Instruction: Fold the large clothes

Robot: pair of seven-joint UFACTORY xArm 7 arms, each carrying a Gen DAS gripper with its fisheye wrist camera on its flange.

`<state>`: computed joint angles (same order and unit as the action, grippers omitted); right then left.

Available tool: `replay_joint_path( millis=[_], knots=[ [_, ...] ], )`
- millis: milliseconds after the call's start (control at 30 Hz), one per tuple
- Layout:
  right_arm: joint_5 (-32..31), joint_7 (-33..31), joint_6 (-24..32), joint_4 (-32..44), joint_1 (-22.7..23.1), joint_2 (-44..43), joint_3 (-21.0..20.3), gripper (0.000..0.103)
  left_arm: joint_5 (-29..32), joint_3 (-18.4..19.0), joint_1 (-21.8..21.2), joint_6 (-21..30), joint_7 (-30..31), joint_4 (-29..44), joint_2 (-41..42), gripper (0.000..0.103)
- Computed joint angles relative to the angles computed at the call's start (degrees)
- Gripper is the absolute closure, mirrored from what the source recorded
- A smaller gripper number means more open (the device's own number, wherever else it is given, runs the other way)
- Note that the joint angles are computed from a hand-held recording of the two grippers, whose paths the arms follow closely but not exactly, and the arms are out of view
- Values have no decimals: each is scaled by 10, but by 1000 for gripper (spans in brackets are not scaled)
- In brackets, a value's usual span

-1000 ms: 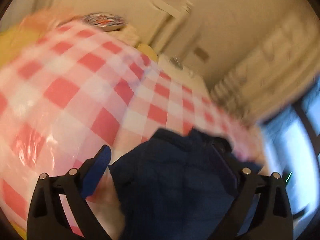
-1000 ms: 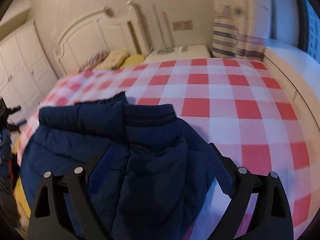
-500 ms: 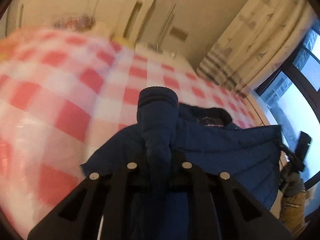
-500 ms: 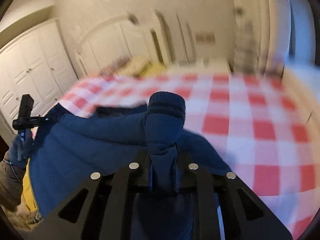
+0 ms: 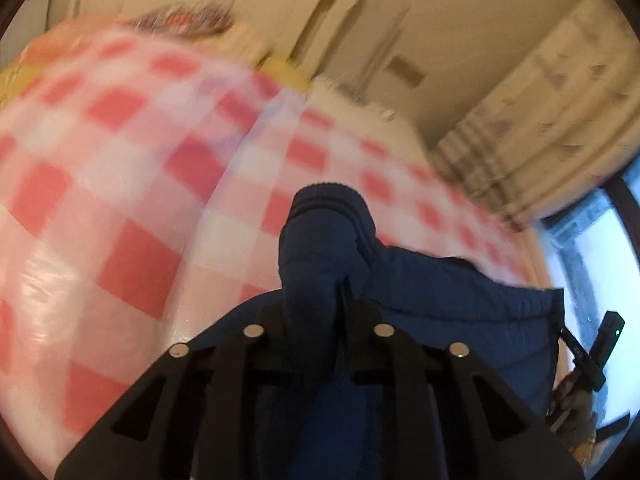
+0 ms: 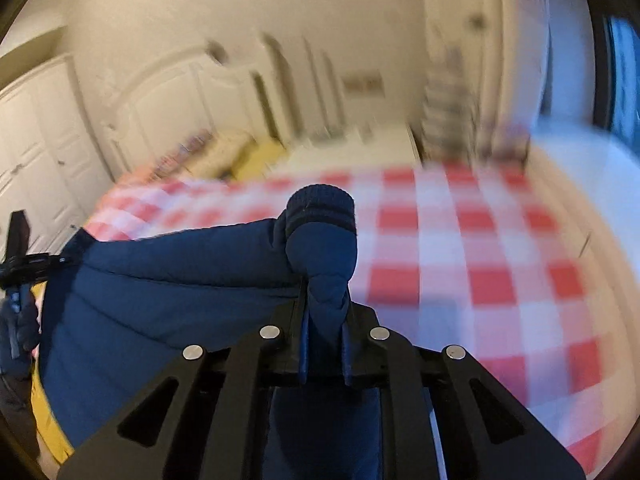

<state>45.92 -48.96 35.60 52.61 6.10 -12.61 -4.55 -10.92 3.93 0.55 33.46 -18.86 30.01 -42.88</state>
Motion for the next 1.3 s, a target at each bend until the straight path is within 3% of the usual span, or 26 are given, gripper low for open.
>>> replay_joint_path(
  millis=[33, 100, 167, 200, 267, 333, 367, 400, 433, 500, 633, 767, 867, 900, 1000, 1300],
  knots=[
    [-12, 20, 8, 3, -3, 30, 3, 87, 14, -14, 13, -4, -10, -8, 24, 69],
    [28, 7, 19, 0, 0, 42, -11, 86, 24, -23, 19, -19, -21, -29, 33, 58],
    [13, 26, 25, -1, -22, 35, 2, 82, 32, -29, 31, -27, -37, -42, 15, 46],
    [-11, 47, 26, -2, -28, 30, 7, 79, 50, -47, 50, -22, -59, -43, 4, 35],
    [-43, 75, 33, -5, -34, 7, 10, 78, 113, -106, 106, -31, -119, -52, -44, 28],
    [-31, 68, 25, -13, -25, -23, 6, 77, 176, -157, 148, -58, -161, -61, -102, 7],
    [-30, 68, 13, -18, -19, -38, 7, 74, 197, -175, 158, -65, -175, -58, -119, 3],
    [-24, 63, 2, -20, -8, -53, 8, 58, 214, -188, 162, -69, -185, -51, -128, 2],
    [-19, 57, -10, -21, 5, -62, 9, 30, 225, -195, 154, -68, -188, -36, -127, 2],
    [-13, 37, -51, -33, 38, -83, 19, 4, 235, -205, 129, -58, -190, -3, -103, 2],
    [-85, 57, -109, -44, 76, -90, 69, 17, 253, -248, 109, -14, -223, 78, -8, 2],
    [-185, 119, -126, -41, 87, -61, 114, 25, 254, -241, 65, 7, -229, 126, 105, 2],
    [-303, 206, -131, -37, 46, -2, 167, 25, 300, -259, 65, 19, -251, 141, 186, 2],
    [-307, 218, -114, -27, 61, 19, 151, 25, 286, -257, 62, 36, -238, 153, 223, 2],
    [-302, 218, -97, -14, 84, 37, 124, 24, 315, -233, 41, 28, -267, 152, 240, 2],
    [-301, 218, -100, -22, 105, 39, 104, 24, 394, -200, -7, 30, -327, 141, 240, 2]
  ],
)
